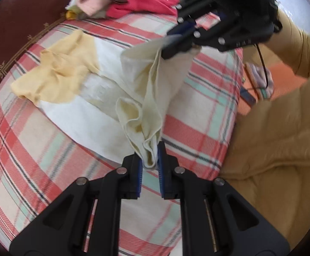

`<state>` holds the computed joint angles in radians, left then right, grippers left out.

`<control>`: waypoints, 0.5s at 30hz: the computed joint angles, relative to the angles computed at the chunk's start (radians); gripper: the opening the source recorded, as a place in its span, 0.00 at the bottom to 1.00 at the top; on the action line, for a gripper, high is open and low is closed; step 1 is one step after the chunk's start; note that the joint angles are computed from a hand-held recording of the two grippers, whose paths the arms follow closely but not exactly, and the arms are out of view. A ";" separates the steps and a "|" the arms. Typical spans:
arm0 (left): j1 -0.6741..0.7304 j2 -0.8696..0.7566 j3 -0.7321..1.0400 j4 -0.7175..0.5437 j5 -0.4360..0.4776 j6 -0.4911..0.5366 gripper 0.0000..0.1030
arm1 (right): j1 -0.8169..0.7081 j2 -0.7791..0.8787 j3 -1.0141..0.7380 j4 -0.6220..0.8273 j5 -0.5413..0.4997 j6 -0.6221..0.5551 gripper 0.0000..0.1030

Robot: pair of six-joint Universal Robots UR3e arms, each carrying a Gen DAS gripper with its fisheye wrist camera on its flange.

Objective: Fold clothes
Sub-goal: 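Grasp the hem with both grippers and fold it up toward the collar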

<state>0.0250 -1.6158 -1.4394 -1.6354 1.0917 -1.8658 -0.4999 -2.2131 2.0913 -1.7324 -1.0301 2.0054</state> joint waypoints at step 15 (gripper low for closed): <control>-0.031 -0.469 0.565 -0.136 -0.125 -0.247 0.20 | 0.114 0.536 -0.344 -0.378 -0.005 0.249 0.05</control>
<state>-0.0059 -2.0844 -0.8748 -1.7714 0.9663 -2.1131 -0.3855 -1.6773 1.7469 -2.1102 -1.0349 2.2546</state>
